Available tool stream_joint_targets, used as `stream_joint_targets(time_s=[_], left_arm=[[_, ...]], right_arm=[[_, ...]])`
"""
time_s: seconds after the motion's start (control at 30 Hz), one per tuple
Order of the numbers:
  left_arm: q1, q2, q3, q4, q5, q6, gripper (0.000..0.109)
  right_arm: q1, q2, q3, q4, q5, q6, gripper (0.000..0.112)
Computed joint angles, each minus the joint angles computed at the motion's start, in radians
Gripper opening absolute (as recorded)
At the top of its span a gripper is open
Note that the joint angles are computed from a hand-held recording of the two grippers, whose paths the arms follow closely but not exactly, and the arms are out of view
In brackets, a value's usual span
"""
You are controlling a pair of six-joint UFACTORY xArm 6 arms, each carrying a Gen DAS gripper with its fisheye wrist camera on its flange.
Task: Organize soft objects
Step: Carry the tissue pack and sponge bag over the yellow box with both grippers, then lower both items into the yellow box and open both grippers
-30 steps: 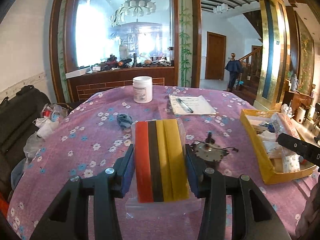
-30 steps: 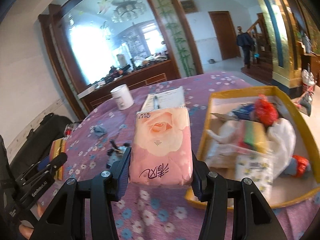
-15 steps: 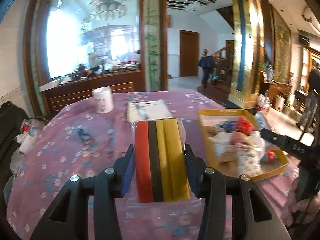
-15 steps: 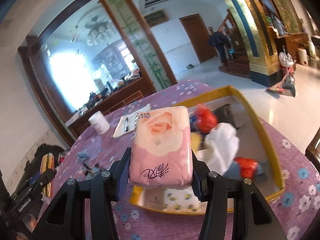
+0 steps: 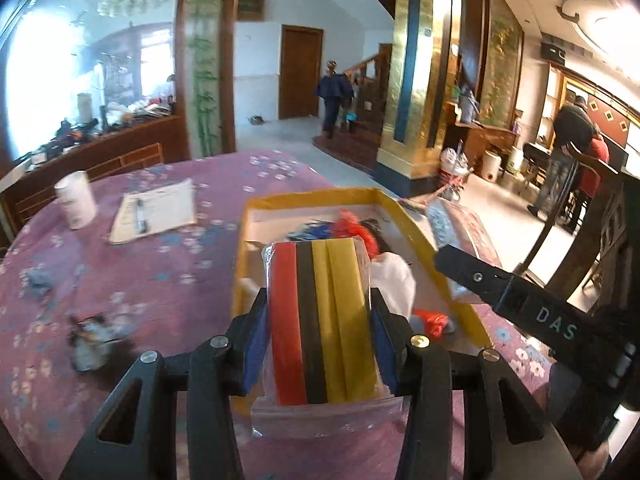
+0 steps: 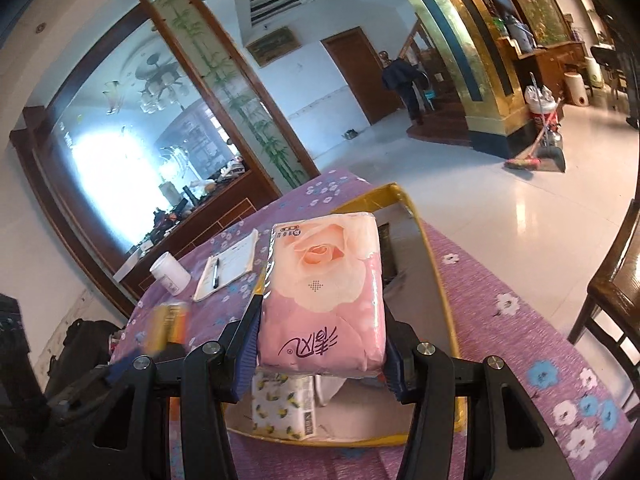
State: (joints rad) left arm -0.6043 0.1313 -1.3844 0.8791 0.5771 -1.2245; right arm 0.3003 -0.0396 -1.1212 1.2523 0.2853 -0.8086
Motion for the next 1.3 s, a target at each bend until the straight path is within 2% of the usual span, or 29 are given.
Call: stream_joint_targets(time_s=[0.13,0.23,0.33,0.47,0.53,0.63,0.97,1.1,1.3], left_arm=[[0.008,0.128,-0.118,-0.1,-0.018,0.095,0.045],[0.023,0.158,-0.121,-0.127,-0.059,0.098,0.045],[0.021,0.158,-0.111,-0.082,-0.052,0.078,0.045],[0.023,0.152,-0.101,-0.005,-0.04,0.027,0.045],[0.024,0.155,-0.103,0.021,-0.027,0.009,0.045],[0.026,0.171,-0.114,0.029,-0.009,0.011,0.045],[-0.013,0.202,-0.15,0.14,0.076,-0.022,0.046],[-0.02,0.208,-0.151,0.159,0.086,-0.023,0.052],[-0.025,0.21,-0.151,0.162,0.095,-0.026,0.053]], right_arm=[[-0.023,0.082,-0.096,-0.196,0.065,0.201,0.055],[-0.034,0.163,-0.194,-0.326,0.096,0.323,0.055],[-0.044,0.244,-0.28,-0.443,0.144,0.432,0.055],[-0.022,0.31,-0.311,-0.523,0.137,0.483,0.055],[-0.022,0.333,-0.331,-0.546,0.16,0.49,0.055],[-0.022,0.331,-0.317,-0.573,0.126,0.497,0.056],[-0.013,0.339,-0.313,-0.643,0.106,0.533,0.057],[-0.012,0.339,-0.309,-0.654,0.099,0.539,0.057],[-0.009,0.342,-0.312,-0.671,0.095,0.554,0.056]])
